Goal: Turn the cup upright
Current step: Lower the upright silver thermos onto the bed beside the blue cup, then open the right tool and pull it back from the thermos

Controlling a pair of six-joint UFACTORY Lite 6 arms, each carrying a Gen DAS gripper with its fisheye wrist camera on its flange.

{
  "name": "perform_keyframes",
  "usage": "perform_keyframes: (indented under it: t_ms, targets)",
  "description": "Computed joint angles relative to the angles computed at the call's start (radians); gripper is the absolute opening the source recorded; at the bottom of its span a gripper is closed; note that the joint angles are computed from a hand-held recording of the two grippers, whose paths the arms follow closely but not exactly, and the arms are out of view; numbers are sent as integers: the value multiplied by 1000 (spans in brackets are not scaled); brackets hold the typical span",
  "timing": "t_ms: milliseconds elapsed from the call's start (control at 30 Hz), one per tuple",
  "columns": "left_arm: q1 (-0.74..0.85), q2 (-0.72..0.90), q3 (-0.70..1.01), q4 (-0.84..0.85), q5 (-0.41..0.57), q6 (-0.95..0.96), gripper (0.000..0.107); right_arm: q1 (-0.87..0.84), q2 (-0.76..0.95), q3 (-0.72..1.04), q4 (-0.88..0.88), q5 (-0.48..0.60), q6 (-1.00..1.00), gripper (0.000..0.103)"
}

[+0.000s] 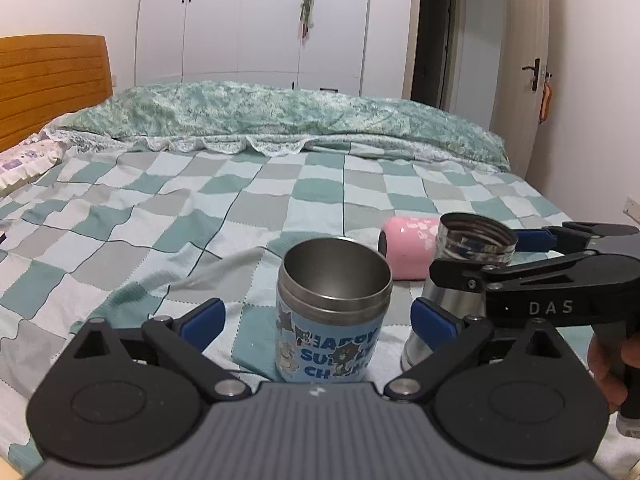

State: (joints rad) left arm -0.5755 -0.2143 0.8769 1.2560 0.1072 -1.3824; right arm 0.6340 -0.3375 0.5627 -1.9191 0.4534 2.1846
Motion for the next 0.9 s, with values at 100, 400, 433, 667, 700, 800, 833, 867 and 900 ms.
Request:
perform_keyframes:
  t_ms: [100,400,433,667,700,800,833,867,900]
  targets:
    - [-12,-32,-13,-15,19,13,103,34,-36,0,131,21,-117,91]
    - [-56,-181,-52,-256,97,247,103,246,-293,-74,538,252,-382,92]
    - [-67,-204,-55,-297,117,285,103,289,-320,-80,572,304,-394,93]
    - [-181,-433,-125,-346,282,334,103,795,-426,-84,729,837,-319,97]
    - [-200,-466,-134,-349,307,335,103,875,-419,-75,744,913,-290,98]
    - [-280,-566,-153,-367,409,336,103,1111,-372,-51,784,1122,-170,99]
    - [-314,-590,-154,-356,453,323,103,1173,-344,-34,808,1174,-132,99]
    - [-378,-624,-158,-328,528,288,103,1238,-310,-16,828,1226,-91,99]
    - [-427,-656,-162,-311,583,270,103,1306,-273,2,849,1275,-45,99]
